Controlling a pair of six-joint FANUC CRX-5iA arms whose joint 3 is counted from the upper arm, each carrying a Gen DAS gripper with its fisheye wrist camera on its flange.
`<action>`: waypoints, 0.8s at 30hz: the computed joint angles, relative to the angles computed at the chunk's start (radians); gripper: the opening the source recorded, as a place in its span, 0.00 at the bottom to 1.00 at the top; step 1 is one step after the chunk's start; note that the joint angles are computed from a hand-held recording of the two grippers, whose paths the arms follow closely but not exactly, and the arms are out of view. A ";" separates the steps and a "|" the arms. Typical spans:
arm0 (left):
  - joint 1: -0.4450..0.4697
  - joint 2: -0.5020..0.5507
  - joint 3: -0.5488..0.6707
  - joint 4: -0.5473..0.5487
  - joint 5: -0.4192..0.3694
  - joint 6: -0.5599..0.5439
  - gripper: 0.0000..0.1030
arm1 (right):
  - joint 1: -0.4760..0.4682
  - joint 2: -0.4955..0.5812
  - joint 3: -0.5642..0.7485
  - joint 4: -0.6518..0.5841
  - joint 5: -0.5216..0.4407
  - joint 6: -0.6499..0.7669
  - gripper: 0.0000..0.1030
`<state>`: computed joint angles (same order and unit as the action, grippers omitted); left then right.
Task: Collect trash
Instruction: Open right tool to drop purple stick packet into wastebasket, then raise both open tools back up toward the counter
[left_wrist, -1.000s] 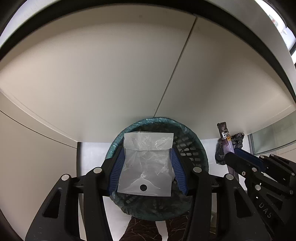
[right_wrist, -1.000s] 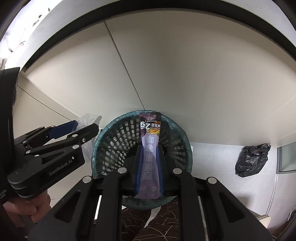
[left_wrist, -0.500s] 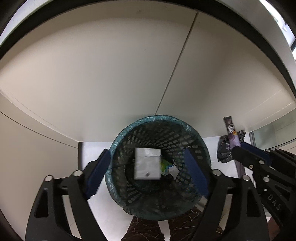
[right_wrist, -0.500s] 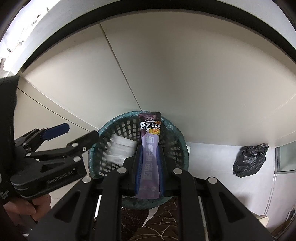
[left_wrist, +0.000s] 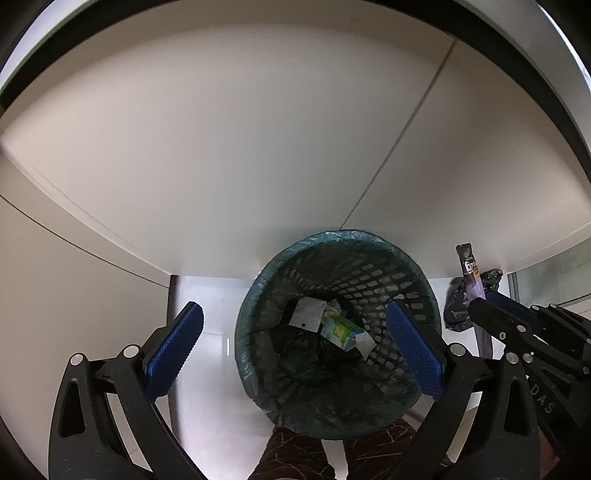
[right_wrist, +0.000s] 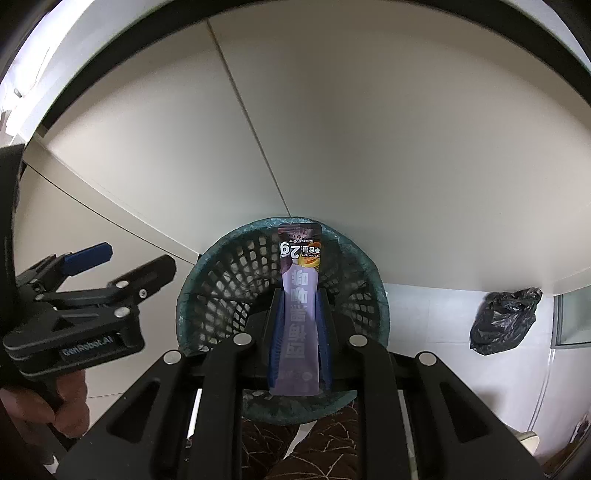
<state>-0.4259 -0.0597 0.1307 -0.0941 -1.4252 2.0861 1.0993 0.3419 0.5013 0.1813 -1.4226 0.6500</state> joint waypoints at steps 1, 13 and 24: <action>0.001 0.001 0.000 0.001 -0.002 0.002 0.94 | 0.001 0.001 0.000 0.000 0.002 0.000 0.17; 0.013 0.000 0.002 0.003 -0.019 -0.020 0.94 | 0.006 0.019 0.021 0.010 -0.015 0.004 0.33; 0.027 -0.009 0.065 0.005 -0.043 -0.039 0.94 | 0.017 -0.005 0.039 0.131 -0.025 -0.073 0.88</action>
